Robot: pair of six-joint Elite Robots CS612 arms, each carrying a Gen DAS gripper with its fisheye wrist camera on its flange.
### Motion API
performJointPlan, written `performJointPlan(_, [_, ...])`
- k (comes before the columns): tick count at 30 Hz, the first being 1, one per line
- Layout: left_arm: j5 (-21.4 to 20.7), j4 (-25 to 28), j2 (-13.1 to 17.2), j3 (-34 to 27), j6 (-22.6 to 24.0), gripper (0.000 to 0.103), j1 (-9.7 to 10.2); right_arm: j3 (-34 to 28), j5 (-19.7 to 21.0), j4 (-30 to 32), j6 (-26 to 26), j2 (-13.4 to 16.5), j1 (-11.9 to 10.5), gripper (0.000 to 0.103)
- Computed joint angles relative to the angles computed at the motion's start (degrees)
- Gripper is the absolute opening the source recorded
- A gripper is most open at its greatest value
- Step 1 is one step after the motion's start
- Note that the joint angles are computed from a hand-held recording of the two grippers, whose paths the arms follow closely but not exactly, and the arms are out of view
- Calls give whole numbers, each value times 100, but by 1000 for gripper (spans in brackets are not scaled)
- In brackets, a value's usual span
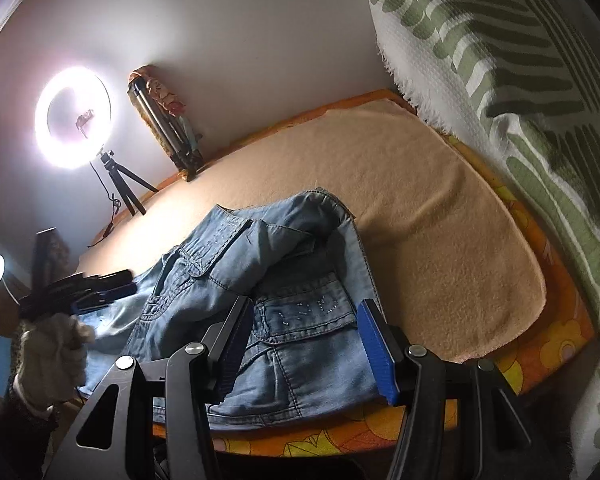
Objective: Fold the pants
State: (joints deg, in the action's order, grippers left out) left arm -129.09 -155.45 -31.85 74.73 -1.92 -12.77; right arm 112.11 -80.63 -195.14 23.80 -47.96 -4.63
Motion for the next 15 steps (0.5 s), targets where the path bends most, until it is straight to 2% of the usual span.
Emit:
performJointPlan(4, [-109,221,84,-108,-103,56,-20,-45,200,-49,47,67,-46,57])
performJointPlan(6, [-193,147,97,-90,-178,56,-19,-86,250,-48,40,93,-56,57])
performJointPlan(9, [-256,-106,74,-8,-185,42,-29,-139,250,-28,-4,108,-46,57])
performJointPlan(10, [-251,-188,57,29,-170,28,-32,-163,256,-17,-20,113,-42,57])
performJointPlan(11, [-183,-321,28,87,-138,21,-50,-187,264,-6,-30,120,-40,57])
performJointPlan(14, [-204,-611,-23,209,1,11,-101,-264,307,38,-17,130,-34,57])
performJointPlan(15, [-219,-698,-52,266,50,11,-111,-298,319,61,-11,135,-32,57])
